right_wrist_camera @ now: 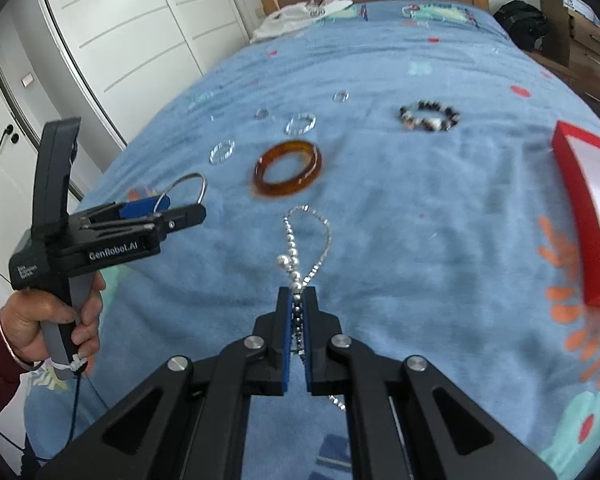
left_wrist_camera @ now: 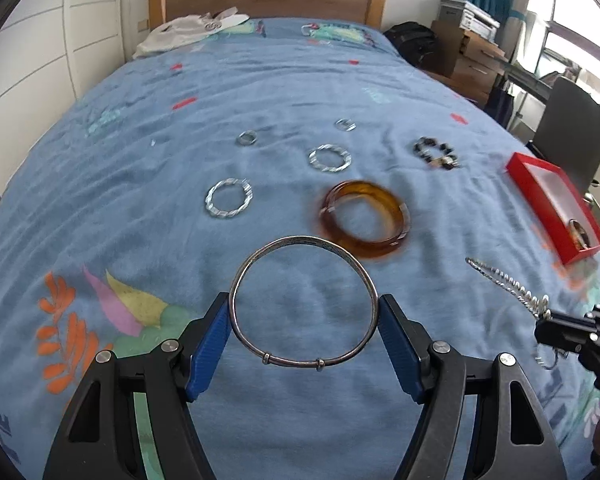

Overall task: Organize jewelry
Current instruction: 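Carry the silver bangle and chain necklace with both tools into the red box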

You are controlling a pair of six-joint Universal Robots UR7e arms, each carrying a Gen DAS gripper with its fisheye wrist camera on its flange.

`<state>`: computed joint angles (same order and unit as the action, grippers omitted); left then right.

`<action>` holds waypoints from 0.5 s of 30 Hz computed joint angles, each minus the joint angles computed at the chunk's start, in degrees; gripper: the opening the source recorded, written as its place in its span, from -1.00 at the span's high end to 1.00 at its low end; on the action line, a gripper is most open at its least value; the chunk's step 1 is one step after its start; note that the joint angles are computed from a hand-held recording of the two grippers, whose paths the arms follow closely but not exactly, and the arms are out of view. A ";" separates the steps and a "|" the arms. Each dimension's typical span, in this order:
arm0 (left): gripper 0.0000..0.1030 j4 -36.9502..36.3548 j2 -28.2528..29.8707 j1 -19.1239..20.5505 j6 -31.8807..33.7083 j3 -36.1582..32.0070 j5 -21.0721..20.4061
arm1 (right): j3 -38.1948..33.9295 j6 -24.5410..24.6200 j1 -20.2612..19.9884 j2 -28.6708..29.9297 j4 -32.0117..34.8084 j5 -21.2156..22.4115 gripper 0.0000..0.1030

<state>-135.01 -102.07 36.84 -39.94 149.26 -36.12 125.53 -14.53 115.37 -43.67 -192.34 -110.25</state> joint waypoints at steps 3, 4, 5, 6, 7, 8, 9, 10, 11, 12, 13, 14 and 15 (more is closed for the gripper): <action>-0.38 2.38 0.51 -2.46 -1.50 -1.19 -0.42 | 1.55 -0.11 0.32 -3.00 -0.96 0.02 0.91; -0.38 2.89 1.04 -3.33 -1.66 -1.80 -0.84 | 1.98 -0.17 0.28 -3.72 -1.25 0.08 0.91; -0.38 2.40 1.94 -4.11 -1.42 -2.37 -1.45 | 2.77 -0.17 0.23 -5.45 -1.62 0.08 0.91; -0.39 1.17 3.04 -4.40 -0.77 -2.83 -2.00 | 3.23 -0.31 0.11 -6.39 -1.77 0.09 0.91; -0.38 -0.48 4.49 -4.68 0.21 -3.48 -2.68 | 3.95 -0.47 -0.06 -8.32 -2.07 -0.06 0.91; -0.38 -2.16 6.02 -5.10 1.20 -4.12 -3.28 | 4.25 -0.58 -0.19 -9.41 -2.09 -0.13 0.91; -0.38 -3.94 7.76 -5.47 2.29 -4.86 -3.87 | 4.60 -1.16 -0.36 -11.10 -2.07 -0.59 0.91; -0.38 -6.56 10.13 -5.65 3.90 -5.88 -4.80 | 4.76 -1.52 -0.40 -11.98 -2.01 -0.92 0.91; -0.38 -8.73 11.95 -5.63 5.31 -6.69 -5.67 | 4.85 -2.34 -0.73 -13.66 -1.72 -1.41 0.91; -0.38 -11.40 14.49 -5.66 7.04 -7.87 -6.68 | 4.74 -3.16 -1.21 -15.33 -1.24 -1.85 0.91; -0.38 -13.60 16.70 -5.61 8.56 -8.97 -7.38 | 4.55 -3.94 -1.85 -16.76 -0.81 -2.05 0.91; -0.38 -15.88 19.01 -5.51 10.10 -10.20 -8.20 | 4.37 -4.58 -2.38 -17.84 -0.47 -2.19 0.91; -0.38 -18.15 21.34 -5.32 11.66 -11.58 -9.22 | 3.92 -5.69 -3.14 -19.35 0.09 -2.51 0.91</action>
